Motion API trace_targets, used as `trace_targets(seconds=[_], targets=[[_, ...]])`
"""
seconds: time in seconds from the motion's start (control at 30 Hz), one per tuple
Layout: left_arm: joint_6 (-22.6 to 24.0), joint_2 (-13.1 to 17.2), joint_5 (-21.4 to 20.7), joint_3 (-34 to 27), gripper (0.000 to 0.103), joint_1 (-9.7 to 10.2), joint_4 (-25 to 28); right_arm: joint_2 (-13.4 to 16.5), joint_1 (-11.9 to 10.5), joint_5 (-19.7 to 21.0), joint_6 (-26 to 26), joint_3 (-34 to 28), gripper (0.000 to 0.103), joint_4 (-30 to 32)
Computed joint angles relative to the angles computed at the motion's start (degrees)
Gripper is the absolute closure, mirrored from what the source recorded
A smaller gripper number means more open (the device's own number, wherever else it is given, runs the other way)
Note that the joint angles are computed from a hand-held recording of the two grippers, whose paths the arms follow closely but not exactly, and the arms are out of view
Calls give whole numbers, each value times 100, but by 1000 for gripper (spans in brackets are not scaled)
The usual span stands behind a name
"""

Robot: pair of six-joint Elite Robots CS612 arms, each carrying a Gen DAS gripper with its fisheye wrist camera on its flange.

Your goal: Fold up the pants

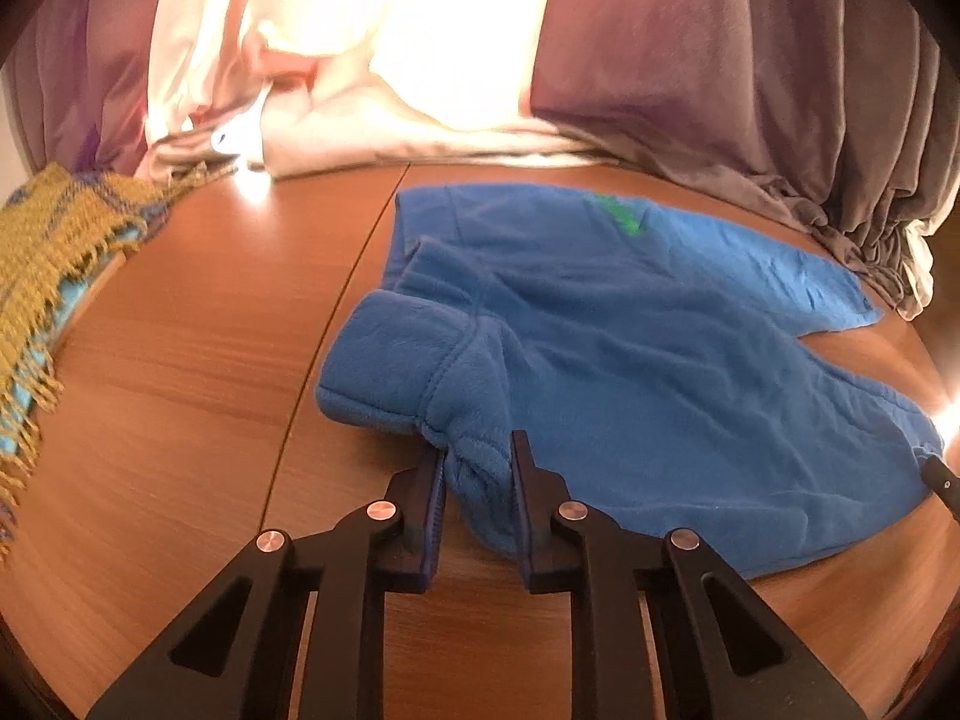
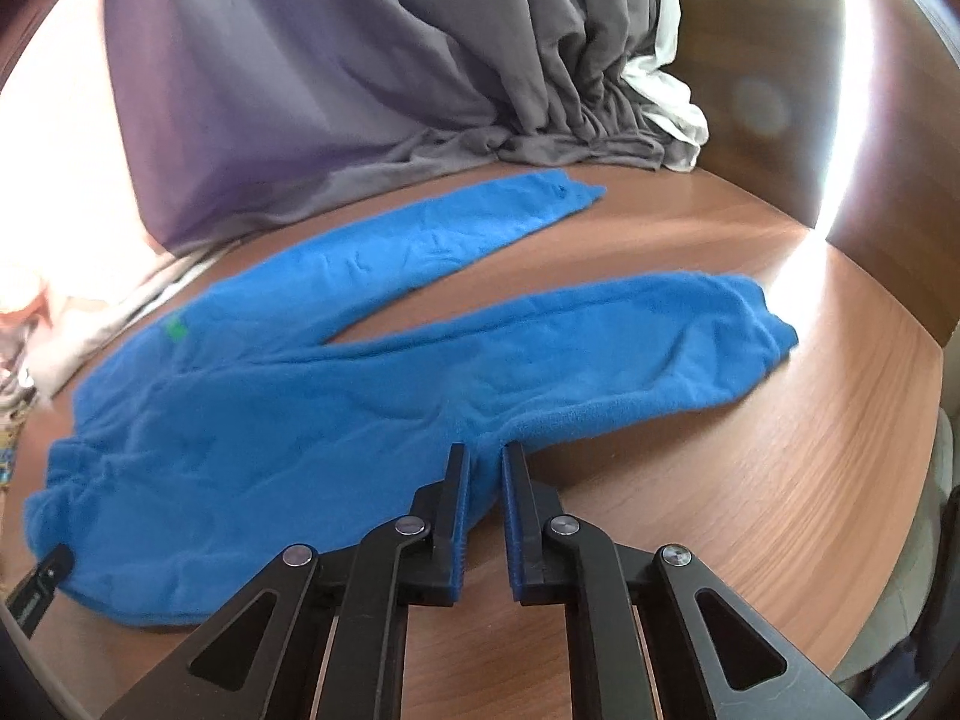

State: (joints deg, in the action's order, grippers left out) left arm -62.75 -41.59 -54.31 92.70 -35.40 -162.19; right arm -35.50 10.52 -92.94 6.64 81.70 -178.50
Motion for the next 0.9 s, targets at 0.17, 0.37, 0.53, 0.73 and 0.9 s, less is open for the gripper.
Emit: trace_targets(seconds=[0.17, 0.37, 0.53, 0.73, 0.9], targets=[[52, -99, 115, 79, 84, -35, -121, -91, -25, 68, -103, 87, 92, -106], [100, -214, 70, 126, 85, -60, -77, -213, -47, 163, -122, 186, 92, -363], [116, -324, 93, 179, 85, -119, 11, -340, -82, 334, -139, 287, 92, -581], [48, -507, 127, 317, 85, -228, 128, -495, -145, 543, -220, 429, 92, -614], [-144, -602, 169, 339, 85, -305, 331, -580, -218, 686, -295, 515, 92, -626]])
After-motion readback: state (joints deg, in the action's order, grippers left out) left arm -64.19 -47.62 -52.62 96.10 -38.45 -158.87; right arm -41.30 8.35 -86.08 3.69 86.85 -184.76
